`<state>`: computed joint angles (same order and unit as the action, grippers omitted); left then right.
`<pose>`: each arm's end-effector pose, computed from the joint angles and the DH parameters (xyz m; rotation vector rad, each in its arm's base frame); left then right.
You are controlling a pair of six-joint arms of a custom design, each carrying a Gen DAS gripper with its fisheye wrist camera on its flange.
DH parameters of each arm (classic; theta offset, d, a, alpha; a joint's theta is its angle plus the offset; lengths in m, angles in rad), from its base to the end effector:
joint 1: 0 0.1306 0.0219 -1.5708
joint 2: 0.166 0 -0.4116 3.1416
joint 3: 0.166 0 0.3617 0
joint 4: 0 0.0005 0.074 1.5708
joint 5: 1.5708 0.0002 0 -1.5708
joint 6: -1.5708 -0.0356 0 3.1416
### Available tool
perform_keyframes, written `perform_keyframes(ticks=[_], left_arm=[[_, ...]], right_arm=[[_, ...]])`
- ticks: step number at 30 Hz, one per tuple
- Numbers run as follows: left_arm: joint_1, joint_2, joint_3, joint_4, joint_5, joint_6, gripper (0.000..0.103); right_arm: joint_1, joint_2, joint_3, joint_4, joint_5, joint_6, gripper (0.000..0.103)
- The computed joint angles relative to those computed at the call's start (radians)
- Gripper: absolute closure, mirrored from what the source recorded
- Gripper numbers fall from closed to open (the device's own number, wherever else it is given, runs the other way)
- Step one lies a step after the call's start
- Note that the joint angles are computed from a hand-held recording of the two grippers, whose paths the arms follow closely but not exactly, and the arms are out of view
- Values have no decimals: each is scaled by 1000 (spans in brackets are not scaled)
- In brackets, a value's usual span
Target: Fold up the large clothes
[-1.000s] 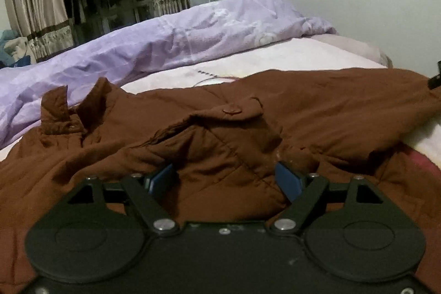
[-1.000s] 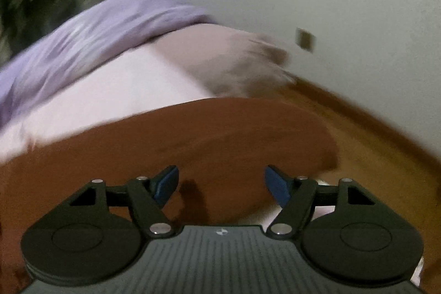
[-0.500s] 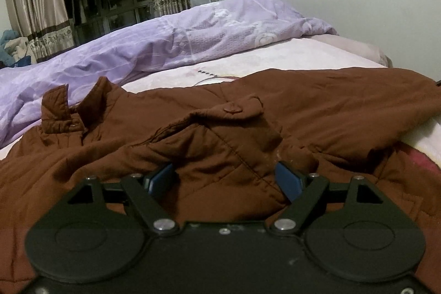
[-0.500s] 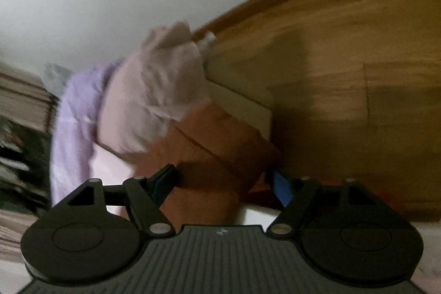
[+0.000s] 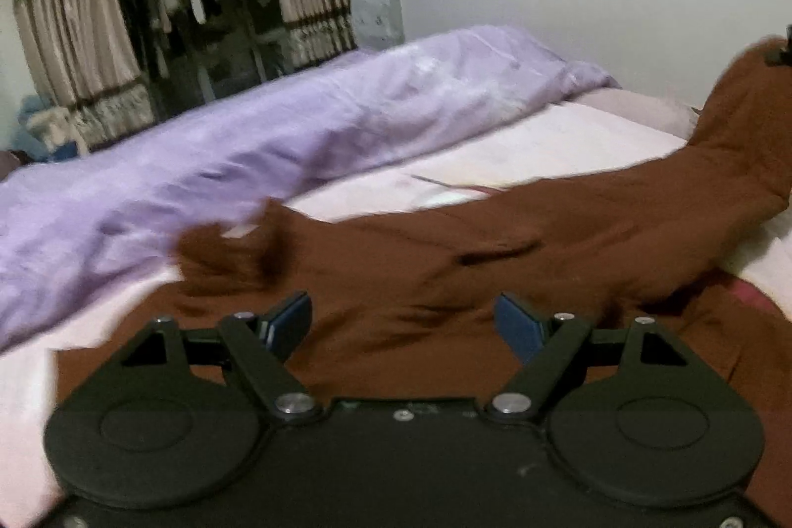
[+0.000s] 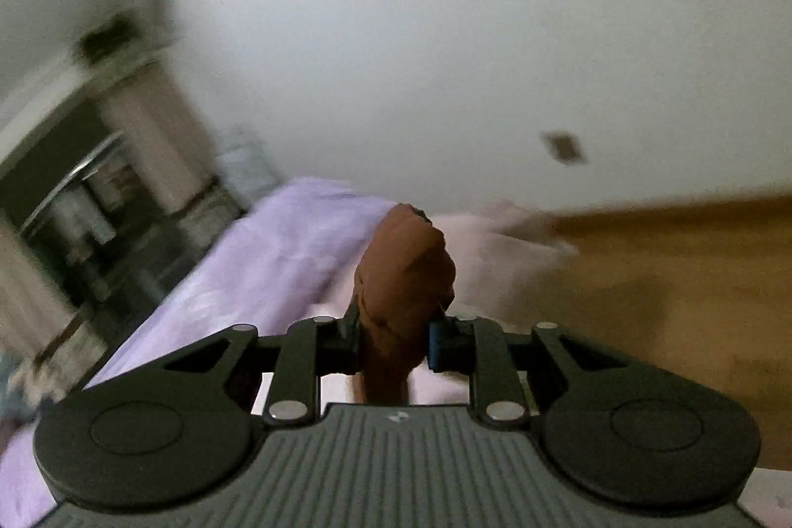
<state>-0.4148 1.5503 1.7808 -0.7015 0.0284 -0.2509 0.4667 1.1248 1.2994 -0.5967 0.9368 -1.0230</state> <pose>0.4856 -0.2155 0.5706 0.6847 1.9260 -0.1315 0.3266 0.1319 0.5499 1.0180 1.5055 0.1152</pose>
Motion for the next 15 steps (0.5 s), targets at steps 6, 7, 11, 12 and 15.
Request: perform_keyframes(ticks=[6, 7, 11, 12, 15], left_arm=[[212, -103, -22, -71, -43, -61, 20], [256, -112, -21, -86, -62, -62, 20], [396, -128, -12, -107, -82, -11, 21], [420, -130, -12, -108, -69, 16, 21], [467, -133, -47, -74, 9, 72, 20]], right_arm=[[138, 133, 195, 58, 15, 306, 78], [172, 164, 242, 26, 33, 343, 78], [251, 296, 424, -70, 46, 412, 78], [277, 320, 455, -78, 44, 419, 78], [336, 441, 617, -146, 20, 417, 78]])
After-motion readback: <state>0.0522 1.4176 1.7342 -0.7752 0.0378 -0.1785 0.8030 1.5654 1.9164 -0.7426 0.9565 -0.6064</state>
